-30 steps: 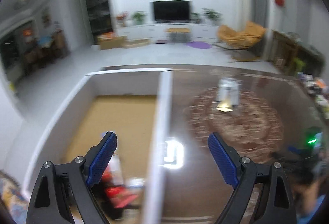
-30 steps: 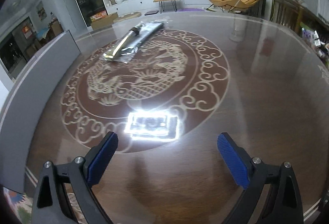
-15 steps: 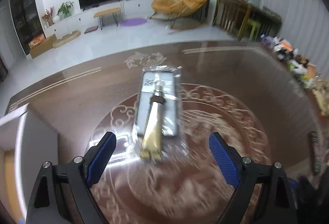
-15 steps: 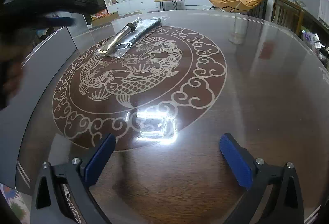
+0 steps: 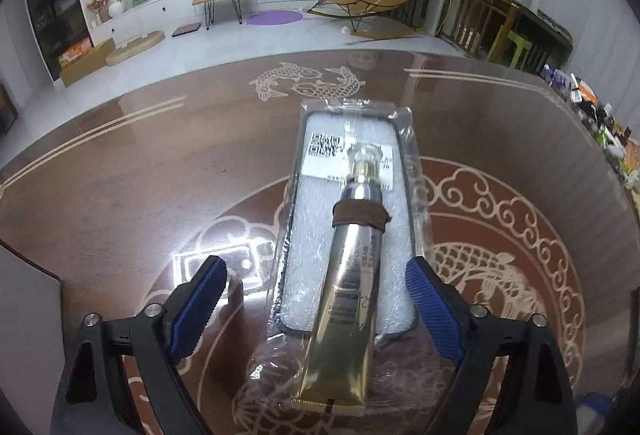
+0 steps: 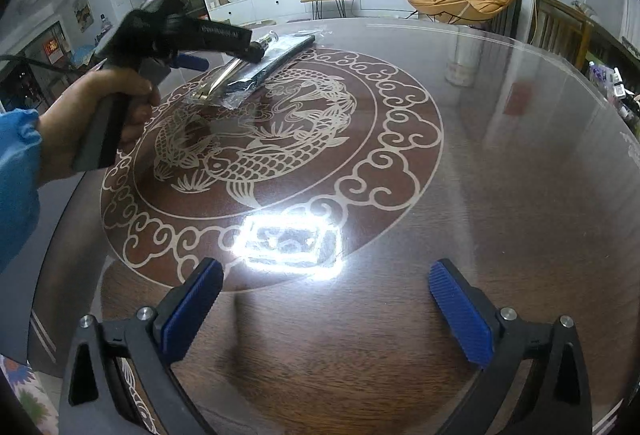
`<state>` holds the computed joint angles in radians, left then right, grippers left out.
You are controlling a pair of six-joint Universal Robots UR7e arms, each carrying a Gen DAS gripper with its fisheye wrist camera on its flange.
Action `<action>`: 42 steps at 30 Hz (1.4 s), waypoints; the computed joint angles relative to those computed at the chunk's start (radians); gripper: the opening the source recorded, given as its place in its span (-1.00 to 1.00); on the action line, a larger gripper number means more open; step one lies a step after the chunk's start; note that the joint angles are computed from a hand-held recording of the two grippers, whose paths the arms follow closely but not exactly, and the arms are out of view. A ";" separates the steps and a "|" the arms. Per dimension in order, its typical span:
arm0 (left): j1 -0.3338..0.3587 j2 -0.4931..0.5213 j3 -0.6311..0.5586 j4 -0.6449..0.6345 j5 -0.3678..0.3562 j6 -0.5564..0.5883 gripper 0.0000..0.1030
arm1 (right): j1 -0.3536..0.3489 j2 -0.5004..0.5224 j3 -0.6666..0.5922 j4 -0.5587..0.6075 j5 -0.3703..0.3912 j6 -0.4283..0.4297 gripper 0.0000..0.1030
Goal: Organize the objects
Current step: 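Bring both grippers back to the table and grasp the gold tube with left gripper, then grasp the bagged phone case with right gripper while left gripper holds gold tube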
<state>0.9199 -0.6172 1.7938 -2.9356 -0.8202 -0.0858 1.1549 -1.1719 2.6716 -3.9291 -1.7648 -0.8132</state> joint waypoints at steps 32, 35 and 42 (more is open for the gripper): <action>-0.064 -0.172 0.385 -0.156 0.180 -0.244 0.64 | 0.024 0.019 -0.010 -0.016 -0.043 -0.005 1.00; -0.059 -0.172 0.372 -0.119 0.173 -0.257 0.94 | 0.026 0.021 -0.011 -0.018 -0.048 -0.006 1.00; -0.058 -0.167 0.358 -0.082 0.183 -0.297 1.00 | 0.026 0.022 -0.011 -0.020 -0.049 -0.007 1.00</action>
